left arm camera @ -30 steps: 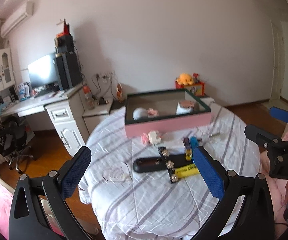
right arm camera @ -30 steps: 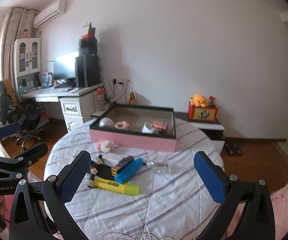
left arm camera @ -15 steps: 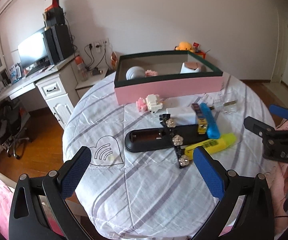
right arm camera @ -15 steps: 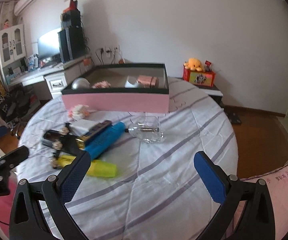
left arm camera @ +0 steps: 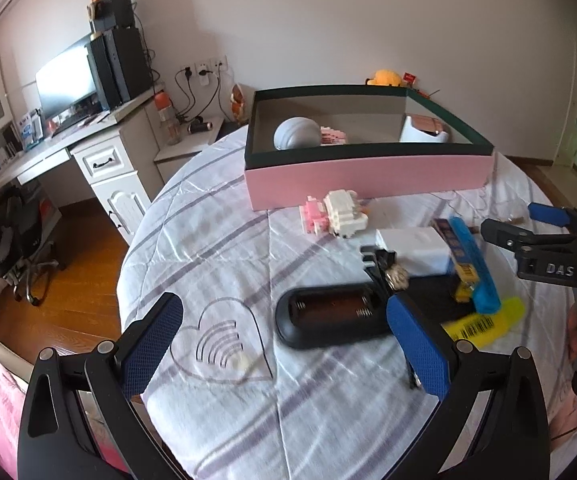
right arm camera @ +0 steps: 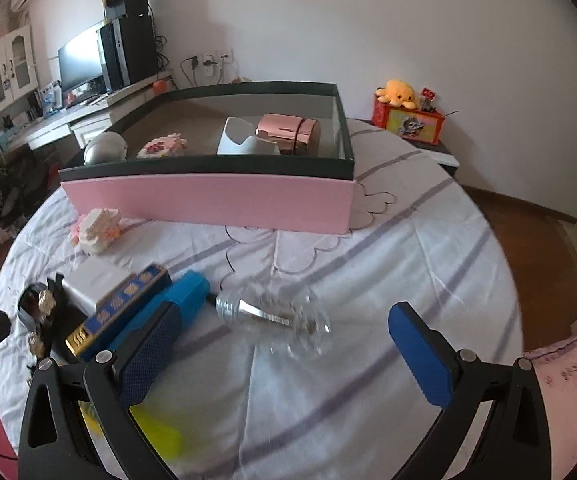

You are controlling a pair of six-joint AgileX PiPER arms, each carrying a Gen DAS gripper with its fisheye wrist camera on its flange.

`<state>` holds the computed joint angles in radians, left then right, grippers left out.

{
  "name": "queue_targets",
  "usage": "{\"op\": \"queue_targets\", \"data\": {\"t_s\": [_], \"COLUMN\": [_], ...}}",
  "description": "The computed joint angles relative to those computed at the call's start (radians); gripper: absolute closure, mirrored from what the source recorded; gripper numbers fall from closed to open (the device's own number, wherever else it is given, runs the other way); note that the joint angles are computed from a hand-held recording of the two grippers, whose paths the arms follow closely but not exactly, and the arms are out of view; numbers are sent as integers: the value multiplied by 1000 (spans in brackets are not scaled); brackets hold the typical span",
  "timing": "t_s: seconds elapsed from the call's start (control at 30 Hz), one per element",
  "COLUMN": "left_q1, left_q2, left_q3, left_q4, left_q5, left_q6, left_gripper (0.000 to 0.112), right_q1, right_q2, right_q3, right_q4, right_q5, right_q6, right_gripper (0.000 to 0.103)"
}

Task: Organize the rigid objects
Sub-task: 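Reach the right tool to the glass bottle and grasp it, then grasp the pink-white block figure with the left tool while the right tool holds the glass bottle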

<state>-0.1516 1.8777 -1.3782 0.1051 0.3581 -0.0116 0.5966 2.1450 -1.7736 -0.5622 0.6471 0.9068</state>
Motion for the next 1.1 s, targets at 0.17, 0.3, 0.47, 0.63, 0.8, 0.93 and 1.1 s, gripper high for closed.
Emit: {"op": "queue_targets", "data": {"t_s": [0.17, 0.3, 0.47, 0.63, 0.8, 0.93, 1.1], "left_q1": [4, 9, 2, 5, -6, -31, -39], "left_q2": [84, 185, 341, 488, 588, 574, 519], "left_q3": [-137, -313, -577, -823, -980, -928, -827], "left_q4": [-83, -195, -220, -226, -162, -99, -123], "left_q5": [76, 186, 357, 516, 604, 535, 457], "left_q6": [66, 148, 135, 95, 36, 19, 86], "left_gripper": [9, 9, 9, 9, 12, 18, 51], "right_q1": [-45, -51, -62, -63, -64, -66, -65], "right_q2": [-11, -16, -12, 6, 10, 10, 10], "right_q3": [45, 64, 62, 30, 22, 22, 22], "right_q4": [162, 180, 225, 229, 229, 235, 230], "right_q5": [-85, -113, -127, -103, -95, -97, -96], "right_q6": [-135, -151, -184, -198, -203, -206, -204], "right_gripper": [46, 46, 47, 46, 46, 46, 46]}}
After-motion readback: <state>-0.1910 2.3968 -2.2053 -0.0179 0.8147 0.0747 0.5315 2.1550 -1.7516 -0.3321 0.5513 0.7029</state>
